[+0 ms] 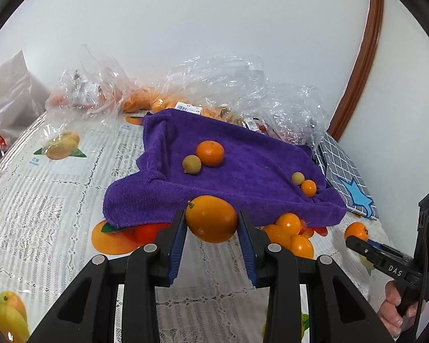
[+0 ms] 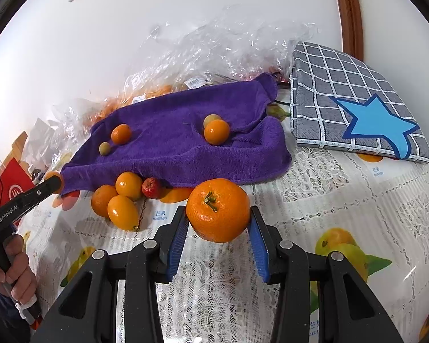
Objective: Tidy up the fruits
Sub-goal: 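Lift both mandarins and carry them over the purple towel, then open the right tool to drop its mandarin while the left tool releases its mandarin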
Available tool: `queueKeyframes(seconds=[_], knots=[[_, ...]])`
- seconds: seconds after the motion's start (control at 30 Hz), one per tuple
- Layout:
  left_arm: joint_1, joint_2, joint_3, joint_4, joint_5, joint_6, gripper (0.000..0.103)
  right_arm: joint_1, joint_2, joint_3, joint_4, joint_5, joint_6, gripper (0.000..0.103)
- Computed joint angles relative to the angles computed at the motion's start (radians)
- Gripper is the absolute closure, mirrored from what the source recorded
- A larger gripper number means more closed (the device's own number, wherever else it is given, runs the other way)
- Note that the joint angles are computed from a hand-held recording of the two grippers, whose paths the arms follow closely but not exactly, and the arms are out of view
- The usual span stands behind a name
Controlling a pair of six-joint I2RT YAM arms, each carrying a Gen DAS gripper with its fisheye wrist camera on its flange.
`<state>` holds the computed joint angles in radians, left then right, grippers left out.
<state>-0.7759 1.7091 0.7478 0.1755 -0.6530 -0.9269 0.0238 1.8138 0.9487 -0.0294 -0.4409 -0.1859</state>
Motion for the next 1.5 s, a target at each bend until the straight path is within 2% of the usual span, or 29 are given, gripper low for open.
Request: queueKeyframes(seconds=[0.17, 0.3, 0.43, 0.6, 0.8, 1.07, 1.27, 1.5], knots=[[-0.002, -0.034, -0.015, 0.025, -0.02, 0.027, 0.069, 0.004, -0.049, 0.012, -0.015, -0.009, -0.024, 0.061], [0.022, -0.056, 0.01, -0.004, -0.023, 0.05, 0.069, 0.017, -0.063, 0.055, -0.02, -0.011, -0.034, 0.061], [0.057, -0.082, 0.061, -0.042, -0.044, 0.116, 0.069, 0.026, -0.032, 0.128, -0.035, -0.022, -0.027, 0.061], [0.119, -0.049, 0.144, -0.051, -0.027, 0.171, 0.069, 0.045, 0.042, 0.243, -0.033, -0.015, 0.006, 0.061], [0.182, 0.062, 0.22, -0.024, 0.019, 0.169, 0.069, 0.059, 0.182, 0.435, -0.085, 0.032, 0.037, 0.061], [0.222, 0.142, 0.2, 0.028, 0.093, 0.143, 0.069, 0.061, 0.351, 0.636, -0.181, 0.049, 0.048, 0.061], [0.243, 0.141, 0.172, 0.07, 0.144, 0.128, 0.069, 0.082, 0.467, 0.769, -0.258, 0.053, 0.065, 0.061], [0.246, 0.16, 0.191, 0.059, 0.159, 0.137, 0.069, 0.1, 0.569, 0.892, -0.357, 0.068, 0.071, 0.061]])
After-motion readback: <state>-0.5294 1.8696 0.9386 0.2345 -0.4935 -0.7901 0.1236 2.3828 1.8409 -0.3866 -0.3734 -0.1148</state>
